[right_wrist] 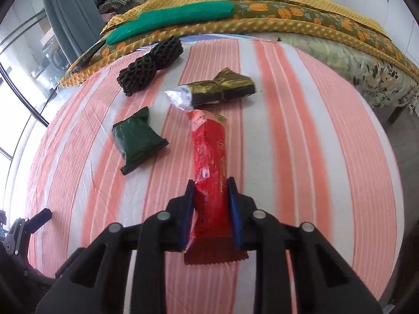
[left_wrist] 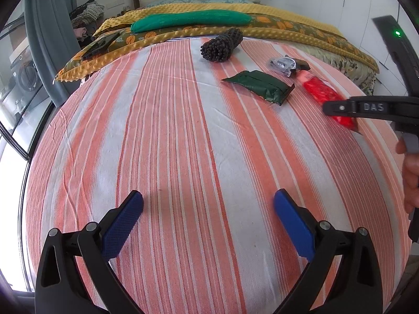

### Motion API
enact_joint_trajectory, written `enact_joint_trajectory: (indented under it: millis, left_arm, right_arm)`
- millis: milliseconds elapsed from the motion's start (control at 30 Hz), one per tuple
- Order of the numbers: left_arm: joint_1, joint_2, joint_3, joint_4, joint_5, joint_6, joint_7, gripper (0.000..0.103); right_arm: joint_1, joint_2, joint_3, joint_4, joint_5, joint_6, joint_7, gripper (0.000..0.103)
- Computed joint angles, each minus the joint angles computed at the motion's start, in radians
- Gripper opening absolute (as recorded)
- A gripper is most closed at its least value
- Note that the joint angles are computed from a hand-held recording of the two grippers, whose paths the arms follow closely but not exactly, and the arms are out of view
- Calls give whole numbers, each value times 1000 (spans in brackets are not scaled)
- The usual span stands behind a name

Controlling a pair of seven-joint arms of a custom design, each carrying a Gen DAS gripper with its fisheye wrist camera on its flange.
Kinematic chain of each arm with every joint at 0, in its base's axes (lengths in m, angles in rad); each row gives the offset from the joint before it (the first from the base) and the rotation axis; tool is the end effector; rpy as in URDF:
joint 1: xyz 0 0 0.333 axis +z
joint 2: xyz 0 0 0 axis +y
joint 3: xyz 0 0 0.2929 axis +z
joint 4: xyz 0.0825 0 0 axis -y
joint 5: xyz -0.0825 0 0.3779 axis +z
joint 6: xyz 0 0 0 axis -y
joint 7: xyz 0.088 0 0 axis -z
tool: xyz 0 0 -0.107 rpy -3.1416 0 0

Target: Collect trash

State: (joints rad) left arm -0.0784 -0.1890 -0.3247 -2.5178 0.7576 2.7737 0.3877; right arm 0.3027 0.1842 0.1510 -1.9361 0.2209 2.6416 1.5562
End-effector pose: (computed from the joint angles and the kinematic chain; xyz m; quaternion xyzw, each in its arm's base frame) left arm 0.4254 -0.2132 0.3625 -0.7119 0.6348 -0.1924 0.2305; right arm 0.5699 0.2668 0.4304 -0.7725 0.5742 -0.0622 0.2639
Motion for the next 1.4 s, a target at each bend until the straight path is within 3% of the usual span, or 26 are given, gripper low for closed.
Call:
enact_joint_trajectory:
  millis: [133, 267, 333, 367, 400, 467, 600, 700, 800, 1000, 1100, 1167, 1233, 1300, 1367, 1400]
  left_arm:
    - [0, 0, 0, 0, 0, -1, 0, 98]
    - [-1, 1, -1, 1, 3, -4, -8, 99]
    - [-2, -1, -1, -1, 1, -5, -10, 99]
    - [-3, -2, 0, -1, -2, -3, -10, 99]
    - [-4, -2, 1, -1, -6, -4, -7, 99]
    - [-17, 0, 12, 5, -52, -14, 41, 99]
    - [-56, 0, 62, 23, -289, 43, 224, 99]
    - [-36, 57, 50, 120, -346, 46, 244, 99]
    - [-28, 192, 48, 299, -247, -9, 134, 99]
    - [-133, 461, 131, 634, -203, -214, 66, 98]
    - [-187, 510, 179, 693, -203, -306, 40, 98]
    - [-221, 503, 213, 681, -177, -306, 21, 98]
    - [-231, 487, 223, 656, -174, -289, 44, 93]
    - [-247, 462, 236, 623, -125, -268, 46, 61]
    - [-239, 434, 233, 582, -114, -227, 71, 44]
    - [-229, 412, 229, 547, -120, -188, 89, 41]
  right_arm:
    - [-2, -72, -37, -89, -79, 55, 69, 22]
    - [0, -161, -70, -211, -266, 113, 199, 22]
    - [-3, -184, -70, -260, -250, 149, 179, 23]
    - [-3, -195, -70, -288, -232, 175, 166, 29]
    - [-2, -201, -71, -307, -215, 198, 157, 43]
    - [-1, -211, -73, -344, -196, 245, 163, 56]
    - [15, -206, -77, -357, -63, 263, 60, 63]
    - [23, -207, -77, -364, 28, 279, -18, 67]
    - [28, -202, -76, -356, 111, 273, -87, 74]
    - [21, -193, -67, -347, -7, 260, -9, 78]
    - [19, -191, -66, -346, -43, 259, 20, 78]
    - [17, -189, -65, -345, -64, 259, 38, 78]
    - [17, -189, -65, -346, -63, 260, 37, 78]
    - [17, -189, -64, -346, -61, 260, 36, 78]
    - [16, -189, -64, -346, -63, 260, 37, 78]
    - [16, -189, -64, -346, -63, 260, 37, 78]
